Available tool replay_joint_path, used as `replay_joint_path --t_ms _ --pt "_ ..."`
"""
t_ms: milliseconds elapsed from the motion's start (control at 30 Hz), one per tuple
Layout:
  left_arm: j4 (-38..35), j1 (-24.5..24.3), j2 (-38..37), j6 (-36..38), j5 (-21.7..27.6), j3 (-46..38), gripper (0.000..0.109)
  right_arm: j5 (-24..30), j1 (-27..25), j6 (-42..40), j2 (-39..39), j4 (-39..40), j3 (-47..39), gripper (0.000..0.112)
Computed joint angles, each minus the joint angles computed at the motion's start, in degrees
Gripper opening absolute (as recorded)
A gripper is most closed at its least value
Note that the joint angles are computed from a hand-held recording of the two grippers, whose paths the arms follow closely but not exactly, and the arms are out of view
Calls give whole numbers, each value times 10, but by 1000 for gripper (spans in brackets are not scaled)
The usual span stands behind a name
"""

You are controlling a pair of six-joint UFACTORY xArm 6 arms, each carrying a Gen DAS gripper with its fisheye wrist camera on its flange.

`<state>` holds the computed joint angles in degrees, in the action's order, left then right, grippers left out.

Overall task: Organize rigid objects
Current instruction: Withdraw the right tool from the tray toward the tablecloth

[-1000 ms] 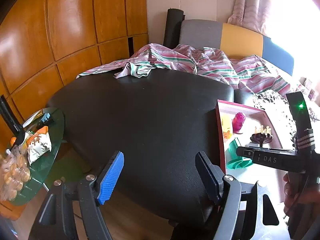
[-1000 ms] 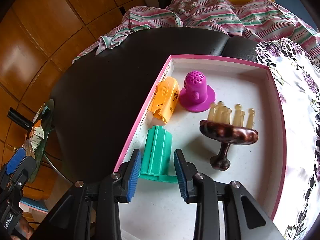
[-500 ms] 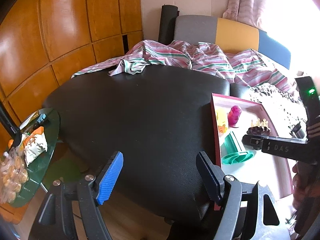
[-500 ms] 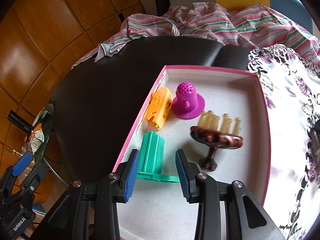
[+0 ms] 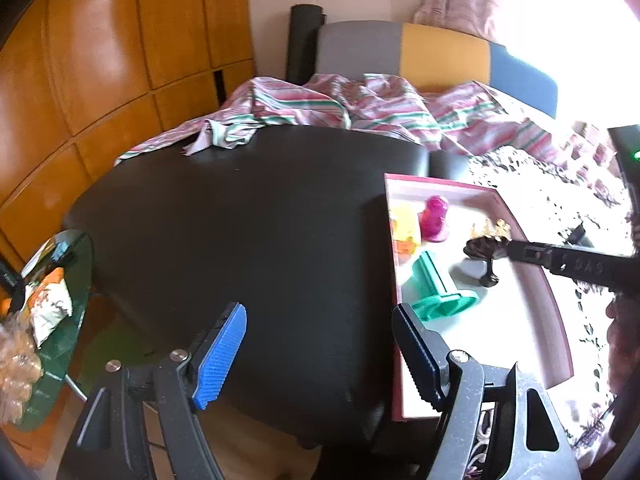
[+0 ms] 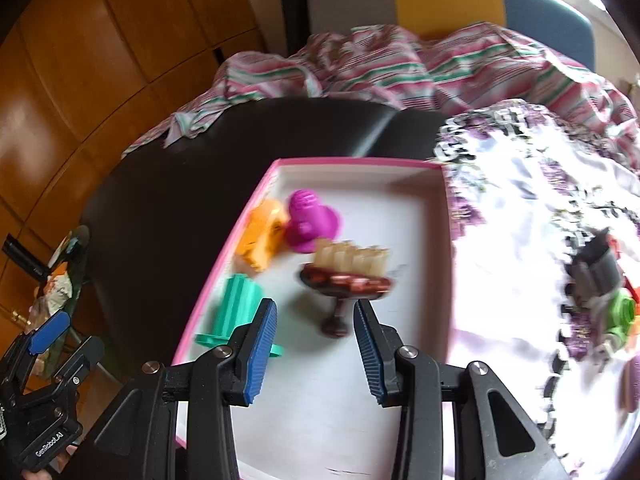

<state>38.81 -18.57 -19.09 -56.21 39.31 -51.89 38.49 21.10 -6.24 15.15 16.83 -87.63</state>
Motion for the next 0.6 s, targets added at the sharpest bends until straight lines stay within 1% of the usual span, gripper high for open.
replay_joint_path --t_ms 300,600 --pt "-20 -25 52 34 -8 -42 76 -6 -55 11 -38 -47 37 40" --pt "-6 -47 94 42 -18 -88 76 -15 -119 31 -68 -84 66 40"
